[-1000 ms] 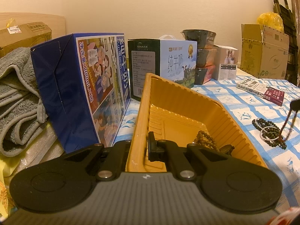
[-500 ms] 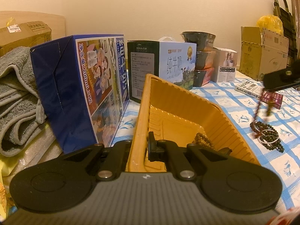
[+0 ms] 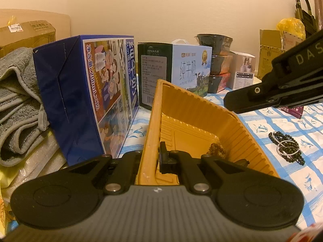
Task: Organize jewelry
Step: 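Carry the red bead bracelet into the orange tray and open the right tool, then move the right tool to the dark green bead strand and close on it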
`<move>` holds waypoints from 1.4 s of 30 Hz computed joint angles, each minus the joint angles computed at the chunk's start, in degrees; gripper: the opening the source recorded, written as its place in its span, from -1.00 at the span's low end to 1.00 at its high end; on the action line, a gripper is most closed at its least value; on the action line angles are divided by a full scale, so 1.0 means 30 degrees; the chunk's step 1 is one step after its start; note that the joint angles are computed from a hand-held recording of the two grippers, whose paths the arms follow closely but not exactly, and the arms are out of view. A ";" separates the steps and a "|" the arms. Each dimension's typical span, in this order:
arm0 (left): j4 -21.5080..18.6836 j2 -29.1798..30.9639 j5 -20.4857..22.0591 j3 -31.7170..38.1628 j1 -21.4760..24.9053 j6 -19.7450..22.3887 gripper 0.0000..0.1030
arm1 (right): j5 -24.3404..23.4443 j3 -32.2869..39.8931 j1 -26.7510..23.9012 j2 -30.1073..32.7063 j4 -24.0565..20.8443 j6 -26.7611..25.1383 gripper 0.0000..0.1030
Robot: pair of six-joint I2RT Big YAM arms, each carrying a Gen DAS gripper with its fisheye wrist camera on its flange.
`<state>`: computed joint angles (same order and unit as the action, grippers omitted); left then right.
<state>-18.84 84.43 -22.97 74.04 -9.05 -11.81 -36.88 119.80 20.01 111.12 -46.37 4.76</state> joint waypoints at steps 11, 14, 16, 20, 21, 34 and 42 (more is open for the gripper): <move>-0.0064 0.0051 -0.0042 0.0049 0.0001 0.0011 -0.93 | 0.1835 -0.1283 -0.0840 -0.0897 -0.1027 -0.1135 -0.02; -0.0086 0.0060 -0.0081 0.0052 -0.0012 0.0029 -0.93 | 0.2428 -0.2108 -0.1195 -0.1323 -0.1296 -0.1266 -0.01; -0.0088 0.0065 -0.0114 0.0048 -0.0010 0.0082 -0.93 | 0.2592 -0.2701 -0.1469 -0.1627 -0.1342 -0.1283 0.00; -0.0129 0.0082 -0.0159 0.0073 -0.0017 0.0077 -0.93 | 0.3561 -0.3700 -0.1870 -0.2163 -0.1510 -0.1657 0.02; -0.0131 0.0083 -0.0151 0.0074 -0.0012 0.0115 -0.93 | 0.3841 -0.3957 -0.1976 -0.2298 -0.1520 -0.1743 0.02; -0.0282 0.0189 -0.0419 0.0170 -0.0058 0.0368 -0.92 | 0.6723 -0.5625 -0.3695 -0.2787 -0.0916 -0.1604 0.04; -0.0405 0.0215 -0.0509 0.0181 -0.0071 0.0443 -0.92 | 0.7620 -0.4967 -0.4382 -0.2009 -0.0741 -0.0940 0.04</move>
<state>-20.05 85.07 -24.50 74.58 -9.26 -10.48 -14.02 104.90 6.87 105.09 -48.59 1.93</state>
